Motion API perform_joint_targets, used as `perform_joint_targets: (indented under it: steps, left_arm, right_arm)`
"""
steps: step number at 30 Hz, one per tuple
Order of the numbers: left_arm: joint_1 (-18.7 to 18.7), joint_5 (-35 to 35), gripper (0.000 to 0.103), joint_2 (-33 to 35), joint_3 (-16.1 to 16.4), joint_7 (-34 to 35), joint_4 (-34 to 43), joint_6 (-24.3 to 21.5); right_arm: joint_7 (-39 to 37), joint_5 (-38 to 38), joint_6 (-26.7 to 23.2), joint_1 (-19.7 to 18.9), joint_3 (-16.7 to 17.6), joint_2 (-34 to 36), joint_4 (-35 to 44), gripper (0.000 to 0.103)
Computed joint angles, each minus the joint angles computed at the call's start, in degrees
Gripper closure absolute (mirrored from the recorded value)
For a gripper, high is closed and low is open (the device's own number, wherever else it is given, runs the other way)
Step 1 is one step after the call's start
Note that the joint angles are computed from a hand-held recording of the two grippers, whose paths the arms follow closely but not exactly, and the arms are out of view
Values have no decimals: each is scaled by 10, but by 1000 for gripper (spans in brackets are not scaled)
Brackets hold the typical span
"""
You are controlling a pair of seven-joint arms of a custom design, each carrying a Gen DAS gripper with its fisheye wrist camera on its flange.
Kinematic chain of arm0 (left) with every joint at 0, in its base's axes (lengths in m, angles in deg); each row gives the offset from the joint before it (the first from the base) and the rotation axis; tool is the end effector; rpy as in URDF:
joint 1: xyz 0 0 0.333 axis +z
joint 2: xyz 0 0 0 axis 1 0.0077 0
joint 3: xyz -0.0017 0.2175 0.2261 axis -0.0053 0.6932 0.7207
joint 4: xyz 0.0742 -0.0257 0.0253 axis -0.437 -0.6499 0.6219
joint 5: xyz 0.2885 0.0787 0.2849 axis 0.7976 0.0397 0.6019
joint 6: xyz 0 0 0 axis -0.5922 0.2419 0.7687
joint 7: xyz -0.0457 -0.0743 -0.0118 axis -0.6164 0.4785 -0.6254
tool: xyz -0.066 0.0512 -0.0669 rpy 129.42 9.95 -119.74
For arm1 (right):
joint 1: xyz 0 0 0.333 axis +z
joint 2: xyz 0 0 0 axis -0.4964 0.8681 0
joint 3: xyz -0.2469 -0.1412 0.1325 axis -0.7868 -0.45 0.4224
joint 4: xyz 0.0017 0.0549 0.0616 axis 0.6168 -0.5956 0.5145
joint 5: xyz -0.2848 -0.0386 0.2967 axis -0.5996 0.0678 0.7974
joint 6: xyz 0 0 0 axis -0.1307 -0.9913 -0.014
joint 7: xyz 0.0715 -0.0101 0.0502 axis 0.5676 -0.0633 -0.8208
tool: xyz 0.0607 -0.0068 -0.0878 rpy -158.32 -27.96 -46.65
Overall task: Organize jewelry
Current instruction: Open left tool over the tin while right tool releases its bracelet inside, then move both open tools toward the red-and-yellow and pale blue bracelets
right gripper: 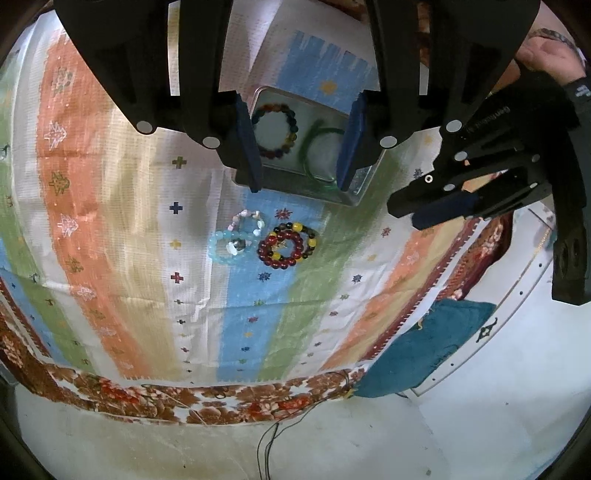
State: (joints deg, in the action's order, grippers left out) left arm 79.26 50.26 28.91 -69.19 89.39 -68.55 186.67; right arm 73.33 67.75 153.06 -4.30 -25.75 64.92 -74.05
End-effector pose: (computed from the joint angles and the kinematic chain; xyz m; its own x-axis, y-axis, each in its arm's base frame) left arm 0.5134 -0.1449 0.5217 -0.1879 -0.9789 0.0809 -0.7817 0.0991 -0.6158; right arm 0.5157 0.3477 0.5350 0.2853 -0.9115 -0.2963 -0.8345 -0.0842 -0.5445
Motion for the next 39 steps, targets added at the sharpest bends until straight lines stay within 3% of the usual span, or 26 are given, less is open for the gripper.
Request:
perform_joint_targets:
  steps: [4, 16, 32, 39]
  left_arm:
    - [13, 19, 48, 10, -4, -23, 9, 1]
    - [30, 41, 34, 66, -15, -44, 68, -19]
    - [51, 13, 34, 163, -29, -12, 163, -64]
    - [54, 42, 34, 201, -37, -20, 199, -81]
  right_arm:
    - [3, 1, -1, -2, -3, 5, 4, 48]
    - [33, -22, -13, -9, -11, 28, 31, 39]
    - [38, -25, -74, -12, -28, 102, 111, 39]
    - [48, -41, -92, -10, -37, 131, 142, 39]
